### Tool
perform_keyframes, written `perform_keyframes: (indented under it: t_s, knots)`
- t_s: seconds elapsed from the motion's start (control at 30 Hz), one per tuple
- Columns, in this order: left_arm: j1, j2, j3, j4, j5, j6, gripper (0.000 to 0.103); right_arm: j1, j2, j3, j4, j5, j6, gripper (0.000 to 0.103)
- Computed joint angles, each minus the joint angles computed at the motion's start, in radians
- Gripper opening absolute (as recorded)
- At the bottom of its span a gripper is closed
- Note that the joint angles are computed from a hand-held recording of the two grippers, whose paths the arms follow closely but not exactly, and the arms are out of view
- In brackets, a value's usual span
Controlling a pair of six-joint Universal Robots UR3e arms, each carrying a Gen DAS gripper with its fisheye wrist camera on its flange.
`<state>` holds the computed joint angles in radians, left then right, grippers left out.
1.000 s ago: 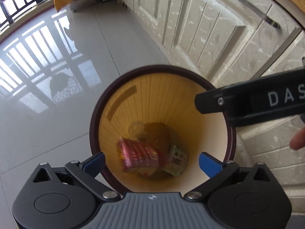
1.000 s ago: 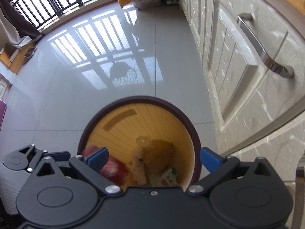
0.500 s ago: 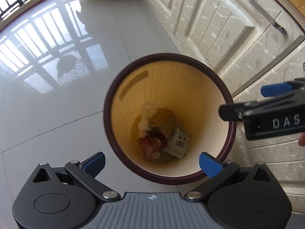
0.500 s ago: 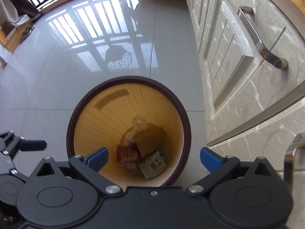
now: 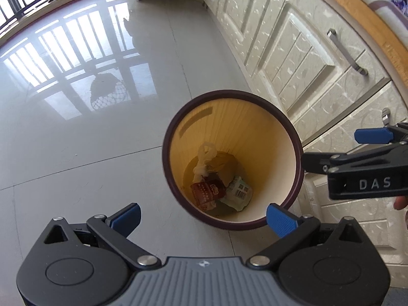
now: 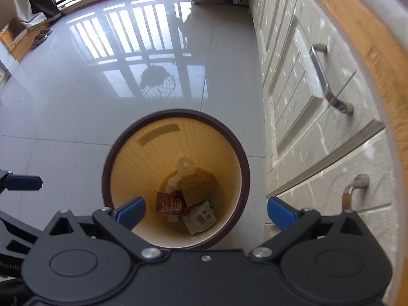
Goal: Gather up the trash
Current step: 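Move both open tools back toward the trash on the bench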
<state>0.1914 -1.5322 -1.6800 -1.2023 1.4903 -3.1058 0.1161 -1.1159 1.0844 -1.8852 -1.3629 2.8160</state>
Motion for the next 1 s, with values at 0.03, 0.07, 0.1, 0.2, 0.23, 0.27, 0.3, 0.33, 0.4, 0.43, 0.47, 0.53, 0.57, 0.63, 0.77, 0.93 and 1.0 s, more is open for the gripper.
perform_keyframes:
  t_s: [0.03, 0.07, 0.1, 0.2, 0.23, 0.27, 0.3, 0.33, 0.4, 0.43, 0.47, 0.53, 0.57, 0.63, 0.77, 0.93, 1.0]
  knots:
    - [0.002, 0.016, 0.000, -0.010, 0.005, -0.005, 0.103, 0.000, -0.011, -0.002, 0.008, 0.002, 0.005, 0.103]
    - [0.005, 0.035, -0.001, -0.023, 0.007, -0.008, 0.103, 0.002, -0.022, -0.005, 0.016, 0.000, 0.011, 0.103]
    - [0.010, 0.054, -0.001, -0.037, 0.010, -0.013, 0.103, 0.002, -0.033, -0.004, 0.023, 0.000, 0.012, 0.103]
    - [0.028, 0.102, 0.004, -0.070, 0.020, -0.027, 0.103, 0.003, -0.068, 0.004, 0.045, -0.012, 0.015, 0.103]
    - [0.031, 0.116, 0.008, -0.081, 0.029, -0.036, 0.103, 0.005, -0.082, 0.012, 0.046, -0.023, 0.014, 0.103]
    - [0.033, 0.127, 0.017, -0.094, 0.041, -0.046, 0.103, 0.007, -0.098, 0.026, 0.041, -0.037, 0.012, 0.103]
    - [0.034, 0.137, 0.026, -0.106, 0.053, -0.055, 0.103, 0.007, -0.112, 0.034, 0.040, -0.047, 0.012, 0.103]
    - [0.032, 0.143, 0.036, -0.115, 0.067, -0.066, 0.103, 0.004, -0.124, 0.041, 0.041, -0.051, 0.013, 0.103]
    - [0.030, 0.160, 0.054, -0.131, 0.085, -0.081, 0.103, -0.006, -0.151, 0.052, 0.047, -0.051, 0.018, 0.103]
    - [0.031, 0.170, 0.063, -0.141, 0.090, -0.087, 0.103, -0.010, -0.166, 0.060, 0.049, -0.050, 0.019, 0.103]
    - [0.032, 0.179, 0.068, -0.148, 0.091, -0.089, 0.103, -0.014, -0.181, 0.066, 0.050, -0.049, 0.018, 0.103]
    - [0.036, 0.199, 0.081, -0.166, 0.090, -0.090, 0.103, -0.018, -0.210, 0.075, 0.059, -0.046, 0.015, 0.103]
    - [0.036, 0.207, 0.087, -0.173, 0.091, -0.092, 0.103, -0.020, -0.227, 0.081, 0.062, -0.045, 0.015, 0.103]
    - [0.032, 0.222, 0.101, -0.190, 0.093, -0.099, 0.103, -0.025, -0.257, 0.086, 0.077, -0.042, 0.019, 0.103]
    - [0.031, 0.267, 0.109, -0.216, 0.090, -0.120, 0.103, -0.038, -0.324, 0.103, 0.110, -0.026, 0.015, 0.103]
    - [0.020, 0.308, 0.135, -0.254, 0.111, -0.138, 0.103, -0.049, -0.397, 0.111, 0.129, -0.020, 0.007, 0.103]
    - [0.014, 0.320, 0.142, -0.259, 0.119, -0.149, 0.103, -0.059, -0.425, 0.109, 0.139, -0.014, -0.001, 0.103]
